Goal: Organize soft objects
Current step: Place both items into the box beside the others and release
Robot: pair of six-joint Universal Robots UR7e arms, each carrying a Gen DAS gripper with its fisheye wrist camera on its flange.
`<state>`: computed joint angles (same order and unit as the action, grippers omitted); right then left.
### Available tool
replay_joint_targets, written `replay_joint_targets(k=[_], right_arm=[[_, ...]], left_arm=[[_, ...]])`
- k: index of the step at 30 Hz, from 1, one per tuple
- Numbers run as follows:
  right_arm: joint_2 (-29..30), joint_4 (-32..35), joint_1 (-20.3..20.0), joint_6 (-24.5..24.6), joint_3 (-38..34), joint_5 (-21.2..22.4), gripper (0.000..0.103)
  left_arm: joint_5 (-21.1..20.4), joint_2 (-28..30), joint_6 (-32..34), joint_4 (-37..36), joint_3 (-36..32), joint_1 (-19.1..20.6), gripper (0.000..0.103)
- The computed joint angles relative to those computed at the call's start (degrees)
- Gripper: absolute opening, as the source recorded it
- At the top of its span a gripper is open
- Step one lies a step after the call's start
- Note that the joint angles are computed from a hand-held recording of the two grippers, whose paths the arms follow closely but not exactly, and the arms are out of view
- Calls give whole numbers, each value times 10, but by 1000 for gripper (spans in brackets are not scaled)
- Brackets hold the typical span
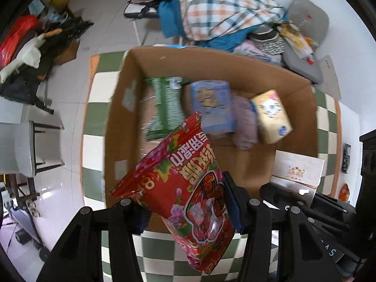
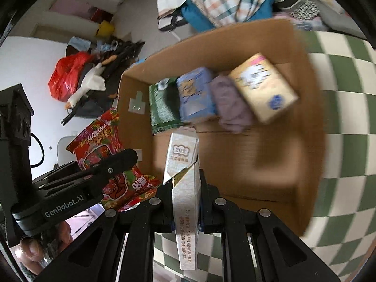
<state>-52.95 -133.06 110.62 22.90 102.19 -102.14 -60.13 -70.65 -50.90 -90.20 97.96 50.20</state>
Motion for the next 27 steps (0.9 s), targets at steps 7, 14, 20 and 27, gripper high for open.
replay_joint_targets(k=[7, 14, 20, 27], right_arm=[[75, -9, 4, -4, -40, 10, 14], [113, 9, -3, -11, -64, -1, 47], [110, 16, -6, -11, -58, -21, 64], [78, 36, 3, -9, -40, -74, 75]], left_arm=[[-21, -5, 29, 1, -2, 43, 52], [-45, 9, 40, 19, -14, 68, 51], [-55, -5, 44, -4, 1, 67, 69], [-31, -30, 27, -18, 25, 47, 91]])
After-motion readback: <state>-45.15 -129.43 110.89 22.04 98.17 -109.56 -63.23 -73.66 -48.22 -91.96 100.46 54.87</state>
